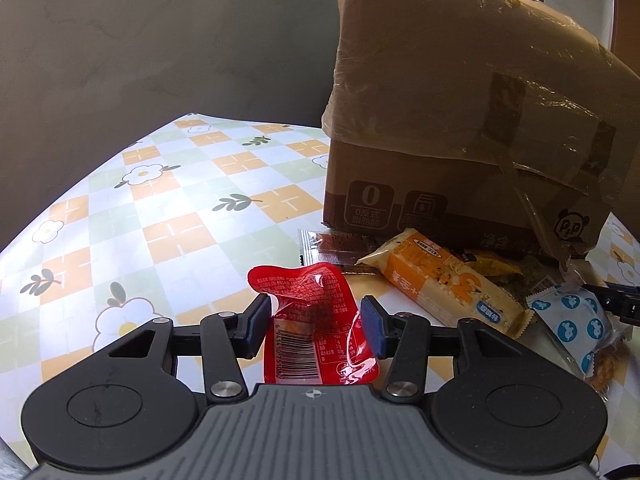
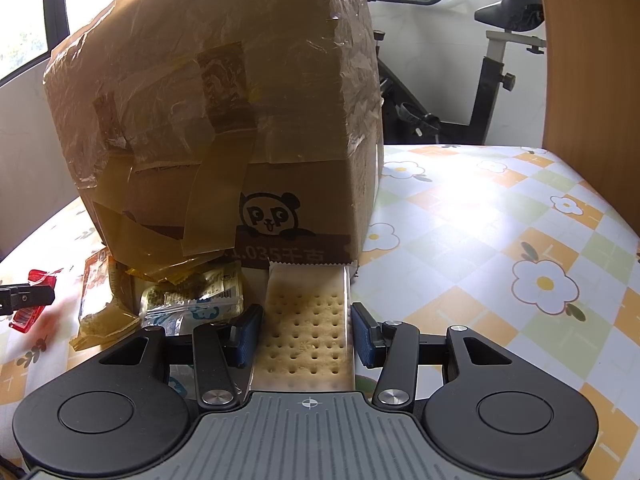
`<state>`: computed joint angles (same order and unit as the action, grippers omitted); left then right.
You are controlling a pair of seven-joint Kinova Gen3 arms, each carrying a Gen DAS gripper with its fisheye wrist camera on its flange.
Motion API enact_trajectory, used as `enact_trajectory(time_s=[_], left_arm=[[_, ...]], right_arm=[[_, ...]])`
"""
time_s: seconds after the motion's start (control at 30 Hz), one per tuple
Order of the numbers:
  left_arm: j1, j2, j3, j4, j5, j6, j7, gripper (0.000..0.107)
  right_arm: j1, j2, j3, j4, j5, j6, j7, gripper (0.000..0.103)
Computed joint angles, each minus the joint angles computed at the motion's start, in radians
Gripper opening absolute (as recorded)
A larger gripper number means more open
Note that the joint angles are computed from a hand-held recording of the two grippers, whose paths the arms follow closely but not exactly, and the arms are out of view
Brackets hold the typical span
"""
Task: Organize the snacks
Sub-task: 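Grasp the red sauce packet with the left tool while the right tool grasps the cracker, then lift the red packet and cracker and carry them over the box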
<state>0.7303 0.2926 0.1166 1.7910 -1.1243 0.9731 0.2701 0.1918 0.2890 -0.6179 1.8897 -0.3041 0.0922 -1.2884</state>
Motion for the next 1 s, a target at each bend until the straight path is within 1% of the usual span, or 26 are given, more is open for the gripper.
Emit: enact_trajectory(time_s=[0.27,0.43,0.77,1.0], left_arm=[[0.044,0.006,0.013,0.015,-0.056,0.026,0.036,0.052],[0.041,0.011,0.018,0.016,-0.063,0.022,0.041,0.052],[0.042,0.004,0.021,0.034,-0.083,0.005,0.054,0.052],[0.046,-0.008,0.029,0.04,-0.099,0.015,0.064,0.052]], right_arm=[[0.054,0.01,-0.06,0.007,0.009,-0.015,-0.002,0.044],[0.101,0.02,-0.103,0.006,0.016,-0.016,-0.011,0.044],[0.1,0.021,-0.102,0.004,0.024,-0.014,-0.02,0.044],[0.053,0.008,-0.056,0.009,0.042,-0.02,-0.043,0.044]])
